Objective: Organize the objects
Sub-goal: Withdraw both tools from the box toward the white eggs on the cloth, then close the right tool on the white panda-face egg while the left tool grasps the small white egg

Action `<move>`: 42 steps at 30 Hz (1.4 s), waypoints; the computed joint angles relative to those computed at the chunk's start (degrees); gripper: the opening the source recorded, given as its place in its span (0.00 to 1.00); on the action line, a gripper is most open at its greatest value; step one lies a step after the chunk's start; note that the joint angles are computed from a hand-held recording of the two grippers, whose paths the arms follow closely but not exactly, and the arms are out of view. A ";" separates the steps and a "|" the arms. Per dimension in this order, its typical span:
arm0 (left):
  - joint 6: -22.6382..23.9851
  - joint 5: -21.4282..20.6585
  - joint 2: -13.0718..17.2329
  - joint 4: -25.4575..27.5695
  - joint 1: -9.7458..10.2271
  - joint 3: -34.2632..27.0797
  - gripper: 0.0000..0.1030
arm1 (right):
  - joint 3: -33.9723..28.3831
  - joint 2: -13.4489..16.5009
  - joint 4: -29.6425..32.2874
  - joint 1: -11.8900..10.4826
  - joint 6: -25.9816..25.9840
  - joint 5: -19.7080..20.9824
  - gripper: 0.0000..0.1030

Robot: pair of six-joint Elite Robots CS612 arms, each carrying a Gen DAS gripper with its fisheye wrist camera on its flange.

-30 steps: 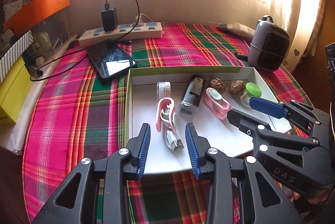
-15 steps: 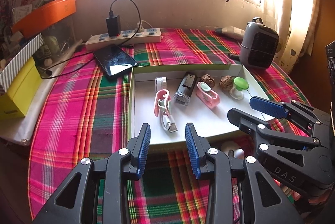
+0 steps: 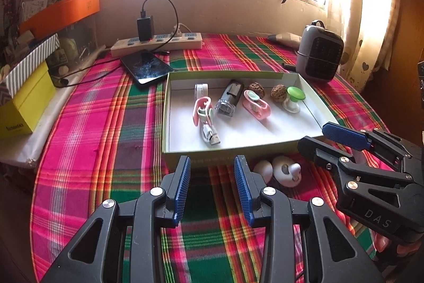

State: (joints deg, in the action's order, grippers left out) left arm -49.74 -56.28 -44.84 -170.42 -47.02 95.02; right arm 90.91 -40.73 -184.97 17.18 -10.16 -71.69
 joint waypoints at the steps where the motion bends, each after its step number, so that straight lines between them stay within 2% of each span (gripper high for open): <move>1: -0.21 -0.14 -0.03 -0.21 -0.04 0.20 0.32 | 0.18 -0.05 -0.04 -0.02 -0.06 -0.08 0.46; 10: -0.34 -3.96 0.22 -4.78 -0.13 2.09 0.32 | 2.09 -0.39 0.62 -0.50 0.04 0.81 0.46; 19: -1.35 -5.28 0.27 -5.60 -0.12 3.01 0.32 | 1.38 0.30 4.07 -0.48 -0.24 2.53 0.46; 24: -1.19 -6.23 0.44 -6.09 0.14 3.02 0.32 | 0.17 0.81 6.20 -0.10 -1.11 2.35 0.47; 29: -0.68 -7.06 0.63 -6.45 0.32 2.84 0.32 | -0.72 1.19 7.64 0.11 -1.47 2.12 0.53; 42: 0.01 -8.80 1.05 -6.71 0.73 2.34 0.32 | -1.81 1.62 8.53 0.47 -1.95 0.49 0.53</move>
